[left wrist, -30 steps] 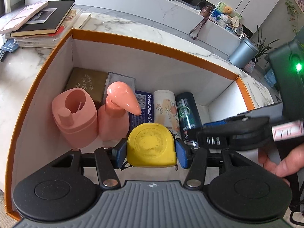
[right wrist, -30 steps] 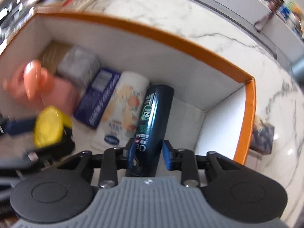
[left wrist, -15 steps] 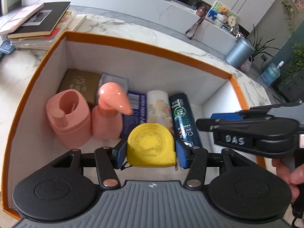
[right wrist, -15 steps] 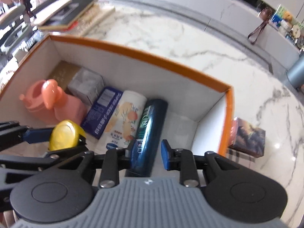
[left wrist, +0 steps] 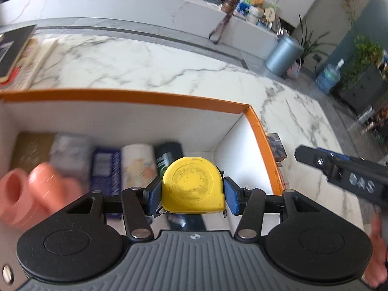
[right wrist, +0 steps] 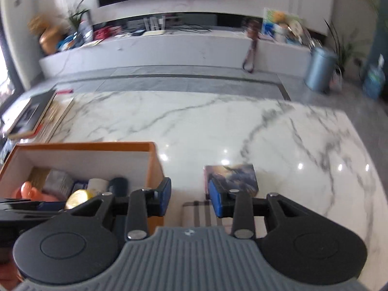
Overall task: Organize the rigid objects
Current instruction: 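Open both tools and move them toward the picture box and plaid case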
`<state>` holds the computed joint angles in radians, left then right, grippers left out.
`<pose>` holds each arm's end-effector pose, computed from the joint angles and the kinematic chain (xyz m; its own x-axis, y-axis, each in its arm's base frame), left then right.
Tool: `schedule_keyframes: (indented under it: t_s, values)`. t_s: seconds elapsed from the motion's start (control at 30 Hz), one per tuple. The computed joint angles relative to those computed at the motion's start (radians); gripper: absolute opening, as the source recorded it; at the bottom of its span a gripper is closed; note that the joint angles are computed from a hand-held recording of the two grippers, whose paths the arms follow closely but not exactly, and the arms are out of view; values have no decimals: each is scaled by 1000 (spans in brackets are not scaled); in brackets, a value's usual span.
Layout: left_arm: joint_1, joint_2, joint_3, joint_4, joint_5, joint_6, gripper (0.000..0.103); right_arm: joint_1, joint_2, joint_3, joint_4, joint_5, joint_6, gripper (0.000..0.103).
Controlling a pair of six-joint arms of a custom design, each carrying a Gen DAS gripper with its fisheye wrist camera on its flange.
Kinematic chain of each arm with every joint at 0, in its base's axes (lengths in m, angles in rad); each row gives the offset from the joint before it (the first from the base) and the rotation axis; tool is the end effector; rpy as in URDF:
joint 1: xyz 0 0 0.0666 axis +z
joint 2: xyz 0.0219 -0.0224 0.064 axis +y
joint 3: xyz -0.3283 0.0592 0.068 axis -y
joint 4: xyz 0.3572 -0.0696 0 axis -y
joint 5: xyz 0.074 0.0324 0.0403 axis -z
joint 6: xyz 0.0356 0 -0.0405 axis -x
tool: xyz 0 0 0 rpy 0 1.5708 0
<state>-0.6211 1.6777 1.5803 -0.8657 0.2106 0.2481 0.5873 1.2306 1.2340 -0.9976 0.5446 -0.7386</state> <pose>0.4362 -0.3218 0.3256 -0.8108 0.2849 -0.5113 0.4818 0.8209 -0.3066 0.3355 0.2007 0.3763 -0.6768 0.2413 -0.6955 0.2932 0.9549 0.0459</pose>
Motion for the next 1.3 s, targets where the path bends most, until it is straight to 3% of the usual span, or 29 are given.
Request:
schedule_keyframes:
  t_s: [0.2, 0.33, 0.5, 0.6, 0.7, 0.87, 1.07, 1.3]
  values:
    - [-29, 120, 127, -40, 1, -79, 61, -37, -20, -70, 84, -48, 7, 36]
    - [-25, 163, 172, -65, 44, -125, 61, -73, -31, -108, 126, -93, 9, 37]
    - [-26, 196, 216, -79, 9, -167, 61, -105, -40, -143, 160, -150, 5, 37]
    - [-24, 209, 233, -87, 35, -158, 60, -117, -45, -160, 174, -173, 2, 37]
    - [-25, 211, 240, -86, 9, -148, 63, -121, -56, -172, 176, -183, -6, 37]
    - [-27, 195, 236, -92, -15, -122, 68, -120, -66, -181, 172, -194, -12, 38]
    - [-36, 118, 178, -55, -39, -106, 68, -114, -95, -192, 160, -176, -25, 47]
    - [-87, 24, 135, -10, -64, -201, 68, -122, -153, -230, 149, -187, -39, 52]
